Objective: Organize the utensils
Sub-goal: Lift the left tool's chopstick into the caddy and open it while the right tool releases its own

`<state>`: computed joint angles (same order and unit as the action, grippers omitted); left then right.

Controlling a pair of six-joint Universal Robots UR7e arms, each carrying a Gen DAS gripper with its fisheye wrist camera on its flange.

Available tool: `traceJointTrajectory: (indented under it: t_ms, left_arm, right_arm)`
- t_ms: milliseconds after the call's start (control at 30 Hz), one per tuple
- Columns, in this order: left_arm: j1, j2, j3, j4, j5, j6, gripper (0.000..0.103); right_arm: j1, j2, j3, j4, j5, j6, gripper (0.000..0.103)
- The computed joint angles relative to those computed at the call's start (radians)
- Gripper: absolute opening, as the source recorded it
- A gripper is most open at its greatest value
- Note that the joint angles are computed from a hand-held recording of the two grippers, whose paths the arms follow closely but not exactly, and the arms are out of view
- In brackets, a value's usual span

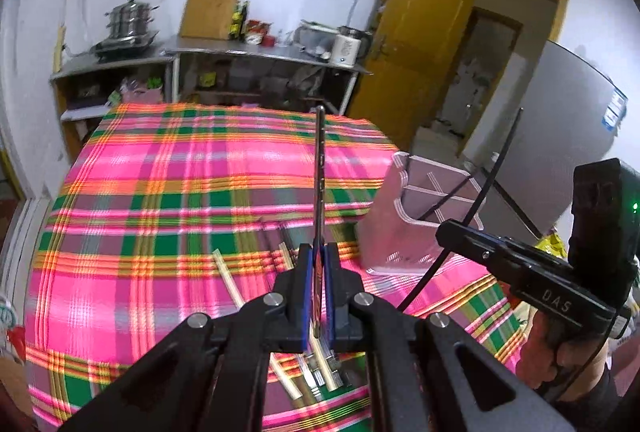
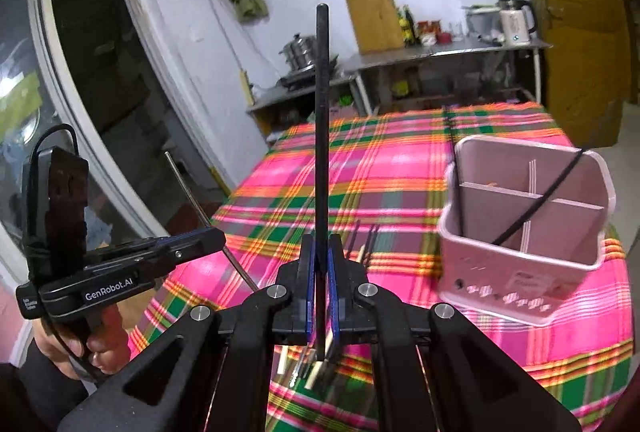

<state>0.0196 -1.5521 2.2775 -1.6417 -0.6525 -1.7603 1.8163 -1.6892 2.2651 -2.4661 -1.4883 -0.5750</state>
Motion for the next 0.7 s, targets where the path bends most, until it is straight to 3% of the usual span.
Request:
traceJointTrajectory:
  t_ms: [367, 700]
  left_arm:
    - [0.137, 0.198, -0.093, -0.482, 0.043, 0.467, 0.006]
    - [0.229, 0.308, -0.158, -0.77, 0.084, 0.691, 0.006]
  right_arm:
    - [-0.062, -0.035, -0.053, -0.101, -0.006, 0.05, 0.006]
    - [-0.094, 0.008, -0.098, -0.25, -0.006, 0.104, 0.006]
